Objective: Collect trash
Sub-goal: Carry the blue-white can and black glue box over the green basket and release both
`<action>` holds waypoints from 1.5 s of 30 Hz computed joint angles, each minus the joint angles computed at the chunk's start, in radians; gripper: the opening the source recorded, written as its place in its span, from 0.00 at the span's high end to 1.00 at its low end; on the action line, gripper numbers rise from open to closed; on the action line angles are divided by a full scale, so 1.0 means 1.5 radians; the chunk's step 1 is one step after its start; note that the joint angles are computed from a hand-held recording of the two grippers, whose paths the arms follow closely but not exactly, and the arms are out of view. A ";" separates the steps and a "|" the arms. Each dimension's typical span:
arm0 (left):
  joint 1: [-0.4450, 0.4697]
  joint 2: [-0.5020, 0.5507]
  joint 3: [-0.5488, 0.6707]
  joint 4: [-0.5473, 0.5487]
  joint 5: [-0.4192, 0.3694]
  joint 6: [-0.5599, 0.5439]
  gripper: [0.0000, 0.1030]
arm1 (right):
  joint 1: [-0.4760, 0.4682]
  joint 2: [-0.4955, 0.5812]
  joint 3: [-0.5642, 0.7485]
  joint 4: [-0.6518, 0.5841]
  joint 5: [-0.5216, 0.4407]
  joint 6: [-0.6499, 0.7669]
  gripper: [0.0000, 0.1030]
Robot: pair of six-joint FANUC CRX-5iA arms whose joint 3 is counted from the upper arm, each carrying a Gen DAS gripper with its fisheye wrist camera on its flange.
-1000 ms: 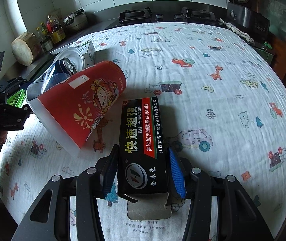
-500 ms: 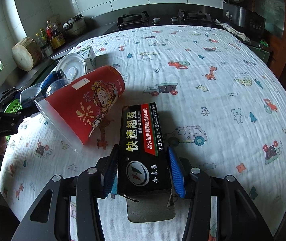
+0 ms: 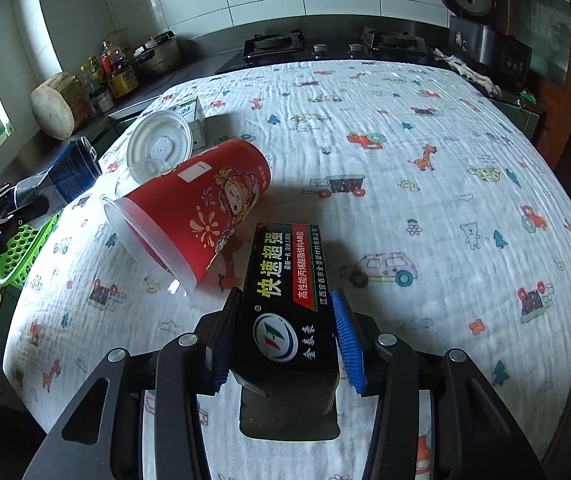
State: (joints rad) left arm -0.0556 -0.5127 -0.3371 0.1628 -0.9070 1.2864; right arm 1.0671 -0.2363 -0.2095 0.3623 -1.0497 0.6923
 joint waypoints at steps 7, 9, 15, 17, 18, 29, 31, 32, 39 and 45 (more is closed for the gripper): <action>0.028 -0.027 -0.019 0.019 -0.004 -0.008 0.32 | -0.009 0.021 0.010 -0.012 -0.013 0.006 0.43; 0.033 -0.034 -0.024 0.024 -0.004 -0.011 0.32 | -0.011 0.029 0.013 -0.010 -0.012 0.011 0.40; 0.051 -0.059 -0.035 0.029 -0.009 -0.012 0.32 | -0.018 0.057 0.029 -0.011 -0.010 0.030 0.40; 0.063 -0.070 -0.040 0.033 -0.010 -0.014 0.32 | -0.019 0.066 0.035 -0.013 -0.012 0.036 0.40; 0.072 -0.076 -0.043 0.038 -0.012 -0.018 0.32 | -0.018 0.069 0.035 -0.010 -0.012 0.037 0.42; 0.309 -0.195 -0.110 0.135 -0.084 -0.107 0.32 | -0.003 0.041 0.009 0.031 -0.010 0.002 0.56; 0.392 -0.218 -0.126 0.169 -0.114 -0.144 0.32 | 0.002 0.032 0.003 0.049 -0.013 -0.015 0.56; 0.430 -0.225 -0.132 0.182 -0.129 -0.161 0.32 | 0.006 0.026 0.000 0.059 -0.015 -0.025 0.56; 0.577 -0.209 -0.145 0.180 -0.201 -0.200 0.31 | 0.032 0.006 0.020 0.127 -0.025 -0.051 0.56; 0.655 -0.202 -0.170 0.188 -0.238 -0.220 0.30 | 0.055 0.037 0.091 0.111 0.006 -0.010 0.56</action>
